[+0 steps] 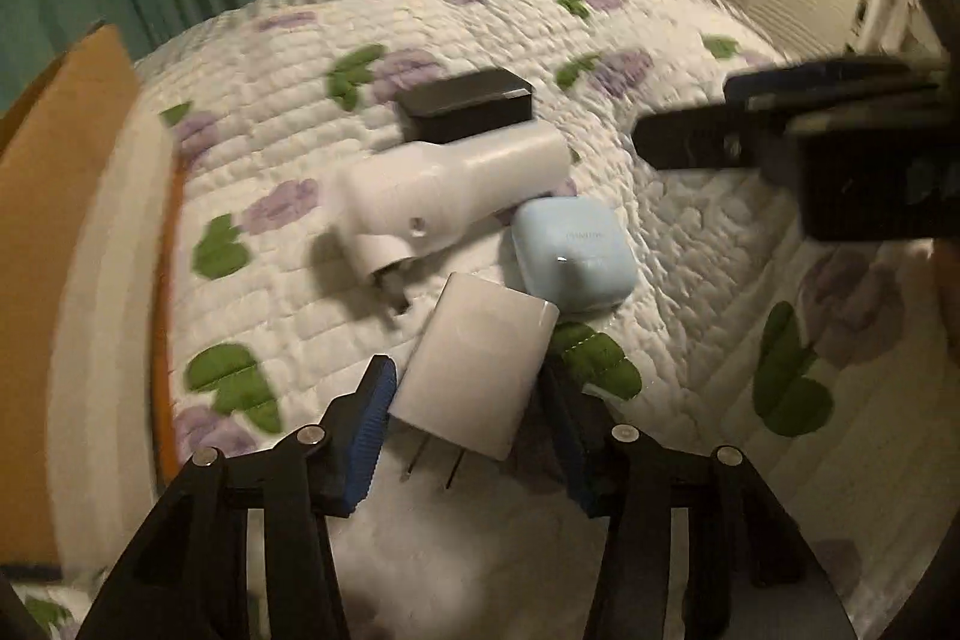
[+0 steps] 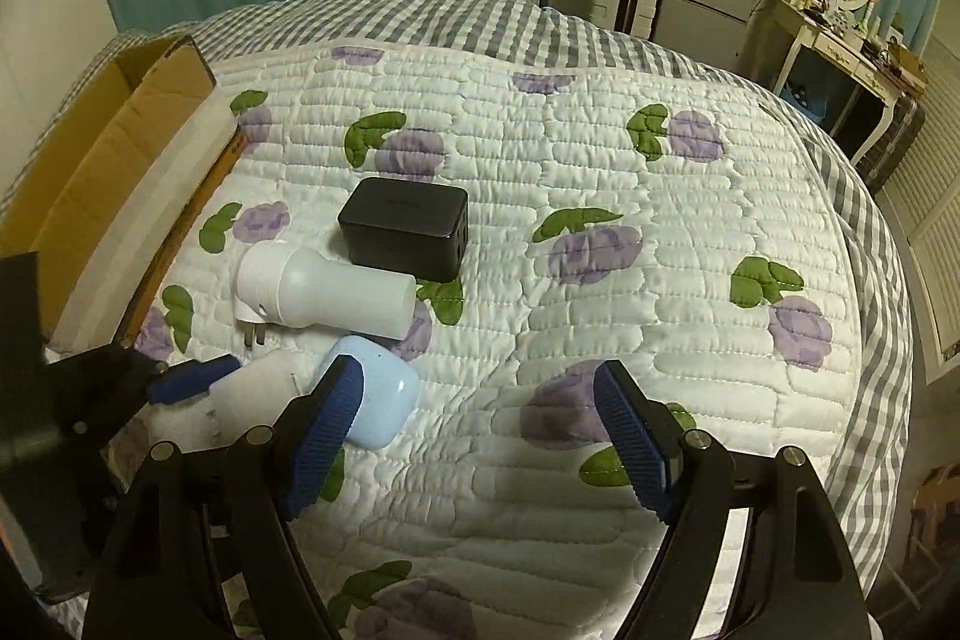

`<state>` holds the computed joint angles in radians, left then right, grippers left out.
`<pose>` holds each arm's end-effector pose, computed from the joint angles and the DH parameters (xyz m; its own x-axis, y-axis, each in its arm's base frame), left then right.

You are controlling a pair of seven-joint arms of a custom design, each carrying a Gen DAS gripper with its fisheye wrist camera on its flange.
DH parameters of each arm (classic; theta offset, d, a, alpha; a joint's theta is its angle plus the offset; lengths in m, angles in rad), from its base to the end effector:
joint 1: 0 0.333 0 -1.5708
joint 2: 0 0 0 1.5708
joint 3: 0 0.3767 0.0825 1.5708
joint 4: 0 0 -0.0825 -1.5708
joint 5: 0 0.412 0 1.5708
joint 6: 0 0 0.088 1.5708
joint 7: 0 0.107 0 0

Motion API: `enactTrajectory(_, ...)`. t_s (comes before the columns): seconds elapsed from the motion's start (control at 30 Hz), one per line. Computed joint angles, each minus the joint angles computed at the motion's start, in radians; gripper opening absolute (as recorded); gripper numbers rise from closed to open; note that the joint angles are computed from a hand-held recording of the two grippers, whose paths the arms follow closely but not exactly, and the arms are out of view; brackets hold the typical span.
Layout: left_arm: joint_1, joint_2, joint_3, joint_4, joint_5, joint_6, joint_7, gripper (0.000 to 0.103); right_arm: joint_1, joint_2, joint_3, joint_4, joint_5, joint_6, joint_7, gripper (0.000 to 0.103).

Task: Organize rigid objects
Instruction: 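Grasp the white plug adapter on the quilt with the left gripper, then grasp the light-blue earbud case with the right gripper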

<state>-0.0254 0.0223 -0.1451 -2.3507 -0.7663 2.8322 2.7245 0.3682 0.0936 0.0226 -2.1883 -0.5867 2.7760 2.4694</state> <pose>0.5506 -0.0585 0.4021 -0.5882 -0.8078 -0.0380 -0.6645 0.5095 -0.5467 0.5519 0.2534 0.4360 -0.0036 -0.9998 -0.0193 -0.8356 0.0136 -0.5491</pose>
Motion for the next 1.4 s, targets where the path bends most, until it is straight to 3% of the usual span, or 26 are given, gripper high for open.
enactTrajectory(0.13, -0.003, -0.033, 0.013, -0.019, -0.028, 0.052, -0.06, 0.047, 0.003, 0.011, 0.005, 0.007, 0.007, 0.018, -0.04, 0.079)
enactTrajectory(0.2, -0.013, -0.041, 0.016, -0.036, 0.005, 0.12, -0.122, 0.046, 0.005, 0.022, 0.009, 0.014, 0.036, 0.03, -0.091, 0.079)
enactTrajectory(0.4, -0.033, -0.056, 0.039, -0.069, 0.067, 0.207, -0.258, 0.044, 0.028, 0.066, 0.015, 0.053, 0.132, -0.003, -0.24, 0.079)
enactTrajectory(0.5, -0.033, -0.051, 0.05, -0.069, 0.124, 0.2, -0.333, 0.041, 0.03, 0.093, 0.026, 0.074, 0.222, -0.022, -0.348, 0.079)
enactTrajectory(0.7, -0.039, -0.05, 0.056, -0.069, 0.121, 0.194, -0.323, 0.04, 0.046, 0.159, 0.026, 0.14, 0.37, -0.1, -0.5, 0.073)
enactTrajectory(0.87, -0.041, -0.051, 0.062, -0.056, 0.033, 0.156, -0.239, 0.039, 0.052, 0.188, 0.014, 0.168, 0.447, -0.127, -0.538, 0.058)
enactTrajectory(1.17, -0.055, -0.112, 0.088, -0.055, -0.102, 0.075, -0.111, 0.037, 0.121, 0.104, -0.057, 0.09, 0.23, -0.06, -0.332, 0.058)
enactTrajectory(1.4, -0.08, -0.187, 0.14, -0.063, -0.151, 0.001, -0.058, 0.031, 0.111, 0.04, -0.024, 0.068, 0.082, -0.073, -0.178, 0.058)
